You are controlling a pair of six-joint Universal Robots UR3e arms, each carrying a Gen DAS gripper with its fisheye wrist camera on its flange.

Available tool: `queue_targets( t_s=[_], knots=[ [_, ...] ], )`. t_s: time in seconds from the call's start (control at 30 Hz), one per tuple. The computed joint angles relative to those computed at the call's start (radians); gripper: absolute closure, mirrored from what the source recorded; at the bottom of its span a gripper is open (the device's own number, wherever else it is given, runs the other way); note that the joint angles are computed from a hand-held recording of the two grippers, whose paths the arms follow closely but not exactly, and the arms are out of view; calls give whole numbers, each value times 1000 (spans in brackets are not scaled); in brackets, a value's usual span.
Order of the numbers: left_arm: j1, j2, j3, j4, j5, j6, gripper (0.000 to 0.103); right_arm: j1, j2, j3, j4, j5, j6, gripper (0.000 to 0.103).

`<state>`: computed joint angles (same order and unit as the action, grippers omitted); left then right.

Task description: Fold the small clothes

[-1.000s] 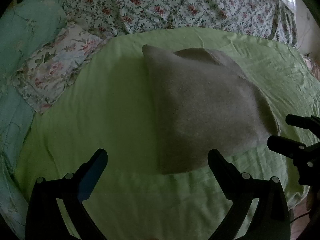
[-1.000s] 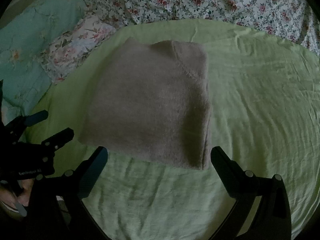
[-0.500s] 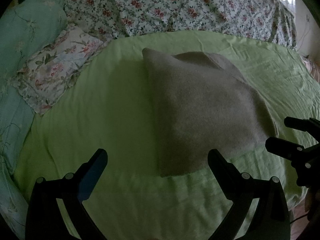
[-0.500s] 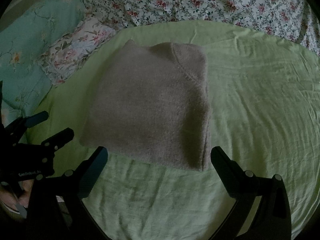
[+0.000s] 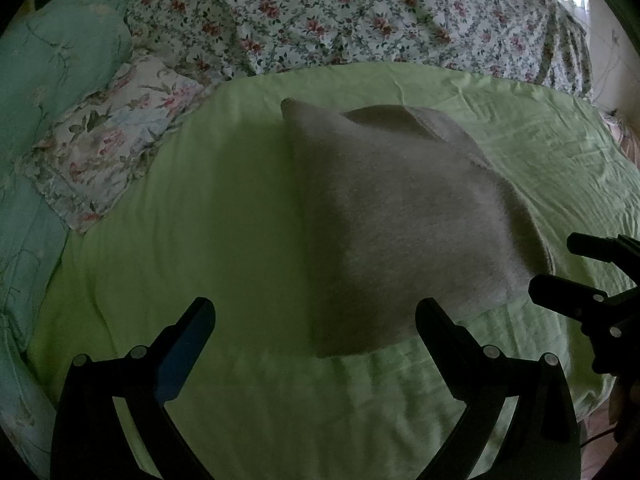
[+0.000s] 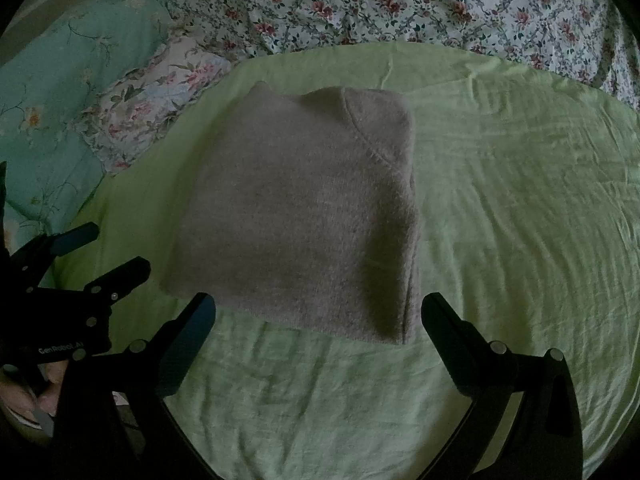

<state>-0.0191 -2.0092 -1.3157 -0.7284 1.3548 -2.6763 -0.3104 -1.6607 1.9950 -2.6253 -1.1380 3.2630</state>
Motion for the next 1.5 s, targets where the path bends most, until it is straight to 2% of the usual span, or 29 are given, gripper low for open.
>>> queue_targets(
  t_s=[1.33, 1.5],
  knots=[
    [-18, -38, 65, -29, 12, -10, 2, -21, 23, -42, 19, 18, -4, 0],
    [-16, -62, 104, -48, -9, -16, 2, -29, 36, -56, 18, 25, -11, 0]
  ],
)
